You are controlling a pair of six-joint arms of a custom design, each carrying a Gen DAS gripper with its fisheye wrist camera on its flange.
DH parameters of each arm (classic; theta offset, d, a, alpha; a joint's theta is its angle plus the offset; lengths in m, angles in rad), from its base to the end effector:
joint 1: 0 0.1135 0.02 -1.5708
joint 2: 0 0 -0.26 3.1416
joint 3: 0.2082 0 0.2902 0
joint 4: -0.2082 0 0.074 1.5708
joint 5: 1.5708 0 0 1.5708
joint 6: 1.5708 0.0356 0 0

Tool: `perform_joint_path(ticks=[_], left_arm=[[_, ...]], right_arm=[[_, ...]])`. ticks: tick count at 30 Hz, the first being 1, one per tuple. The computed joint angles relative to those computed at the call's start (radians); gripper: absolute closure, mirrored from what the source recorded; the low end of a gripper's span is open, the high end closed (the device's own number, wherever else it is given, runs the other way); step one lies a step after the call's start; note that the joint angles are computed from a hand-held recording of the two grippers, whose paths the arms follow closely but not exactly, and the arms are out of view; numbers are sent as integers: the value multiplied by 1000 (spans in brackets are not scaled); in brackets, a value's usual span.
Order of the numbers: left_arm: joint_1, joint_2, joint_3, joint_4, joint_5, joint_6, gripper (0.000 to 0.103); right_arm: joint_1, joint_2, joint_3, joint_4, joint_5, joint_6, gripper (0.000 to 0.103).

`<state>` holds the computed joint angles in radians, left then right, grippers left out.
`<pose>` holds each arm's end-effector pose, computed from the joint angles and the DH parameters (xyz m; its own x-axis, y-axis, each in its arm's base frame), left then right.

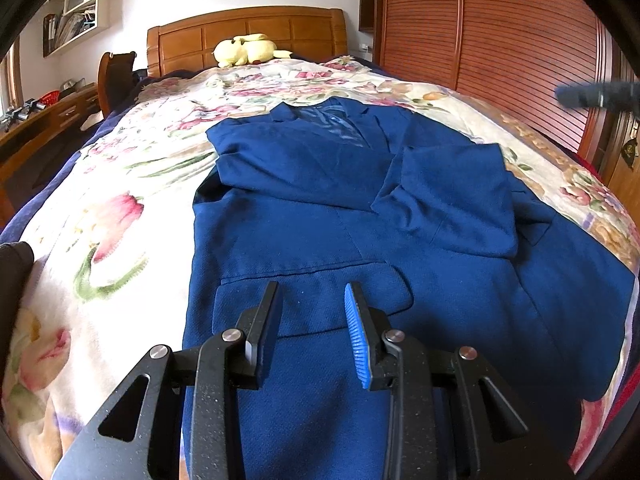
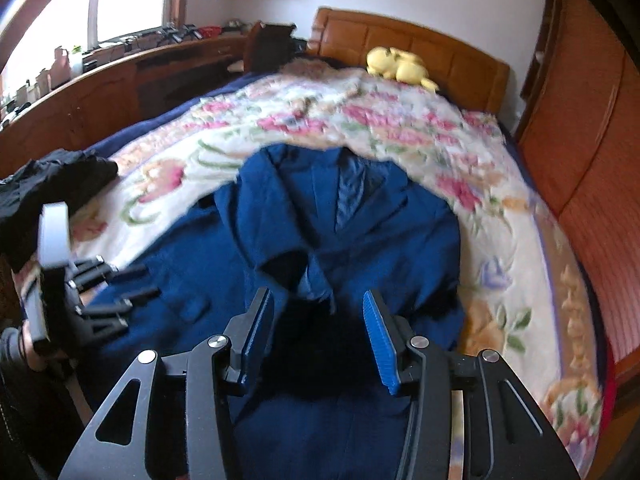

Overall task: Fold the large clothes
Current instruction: 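Move the right gripper to the jacket's side edge and grasp it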

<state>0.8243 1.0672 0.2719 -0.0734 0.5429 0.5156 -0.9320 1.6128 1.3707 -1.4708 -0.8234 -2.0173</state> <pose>0.1518 0.1370 0.1007 -0.6492 -0.0801 -0.7563 -0.0941 0.9953 -0.0247 0.2040 -0.2309 0.2662 -0.2932 -0.6335 -0.7160 -0.7947 0.5778 -0.1858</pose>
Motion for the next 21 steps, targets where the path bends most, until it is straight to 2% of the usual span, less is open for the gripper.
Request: perform_joint_path(ticks=[7, 10, 11, 17, 21], left_arm=[[7, -21, -10, -7, 5, -1, 70], [25, -31, -9, -24, 21, 12, 70], [34, -36, -9, -33, 28, 19, 70], [63, -13, 11, -51, 54, 40, 70], [66, 1, 20, -51, 60, 44, 70]], right_arm=[[112, -15, -114, 199, 54, 227, 54], [174, -33, -170, 307, 81, 352, 40], [194, -36, -187, 347, 88, 387, 38], [310, 1, -258, 599, 180, 656, 36], [354, 62, -255, 654, 233, 755, 36]])
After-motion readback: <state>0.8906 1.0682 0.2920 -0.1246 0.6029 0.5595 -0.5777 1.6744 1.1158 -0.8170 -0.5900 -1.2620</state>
